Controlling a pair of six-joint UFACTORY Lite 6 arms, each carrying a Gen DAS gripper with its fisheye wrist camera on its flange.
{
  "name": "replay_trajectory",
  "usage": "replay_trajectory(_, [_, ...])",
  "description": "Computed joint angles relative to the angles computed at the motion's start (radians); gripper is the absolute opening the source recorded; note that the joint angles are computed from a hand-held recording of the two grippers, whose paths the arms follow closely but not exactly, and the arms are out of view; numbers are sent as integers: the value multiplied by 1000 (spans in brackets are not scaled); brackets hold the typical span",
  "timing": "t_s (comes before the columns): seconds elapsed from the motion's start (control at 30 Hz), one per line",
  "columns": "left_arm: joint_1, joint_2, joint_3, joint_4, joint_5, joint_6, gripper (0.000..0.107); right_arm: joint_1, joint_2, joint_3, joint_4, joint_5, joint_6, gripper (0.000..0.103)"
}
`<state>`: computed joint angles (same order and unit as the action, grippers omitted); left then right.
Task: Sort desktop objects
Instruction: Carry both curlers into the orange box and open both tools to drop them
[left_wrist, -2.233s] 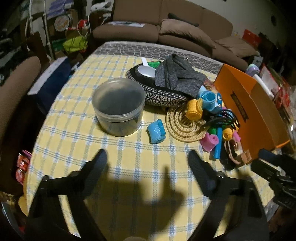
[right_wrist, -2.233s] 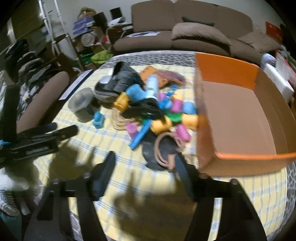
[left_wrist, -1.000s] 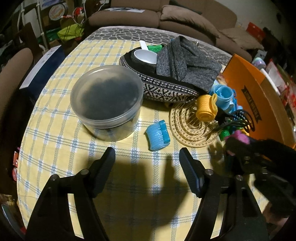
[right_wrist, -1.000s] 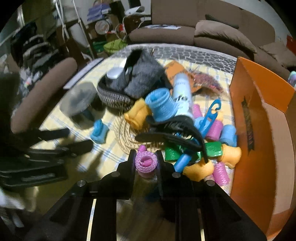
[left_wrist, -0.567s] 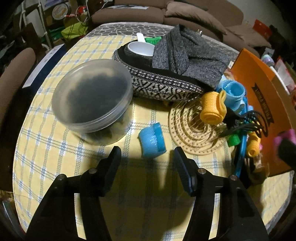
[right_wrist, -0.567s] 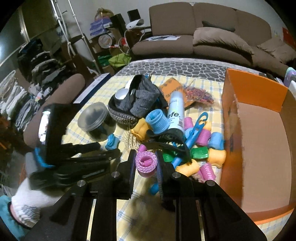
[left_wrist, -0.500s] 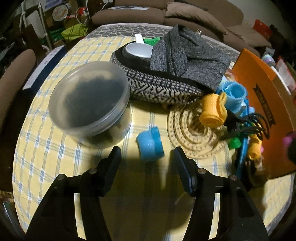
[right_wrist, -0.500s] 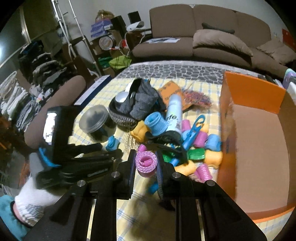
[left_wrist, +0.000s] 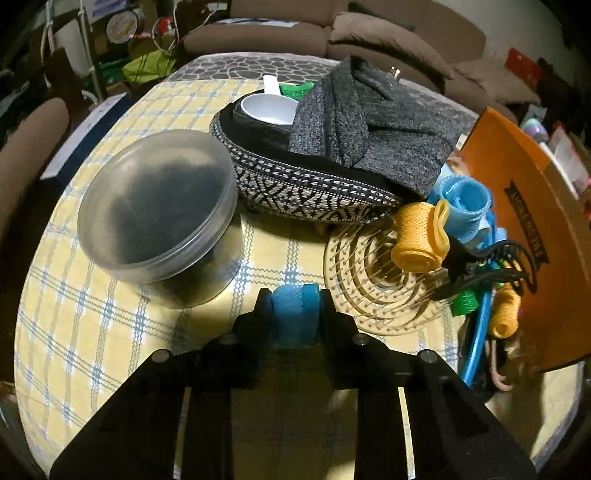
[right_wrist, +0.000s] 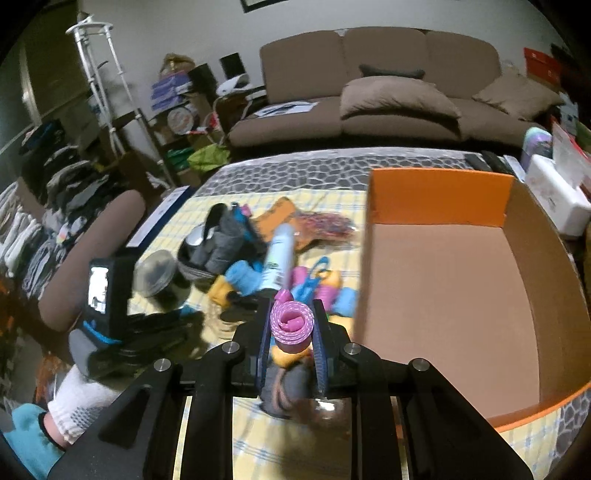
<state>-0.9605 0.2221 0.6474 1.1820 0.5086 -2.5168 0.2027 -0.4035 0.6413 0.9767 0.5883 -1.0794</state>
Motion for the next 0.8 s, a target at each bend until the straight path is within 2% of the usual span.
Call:
replay_trajectory(0.27, [-117,-169,-67,-4,40,-81,22,-143,29,-10,16,28,-108,20])
replay_trajectory(0.43, [-196,-227,-20,38,116,-97,22,-240,90,20,21,52,-147,20])
replay_trajectory(0.63, [-216,-145,147,146,114,-112,22,-373,215,98,-2,88,-166,20])
replay_trajectory(0.8, [-210,49,404,227,75,-63,23,-466,274,130,-21,130,-202,20])
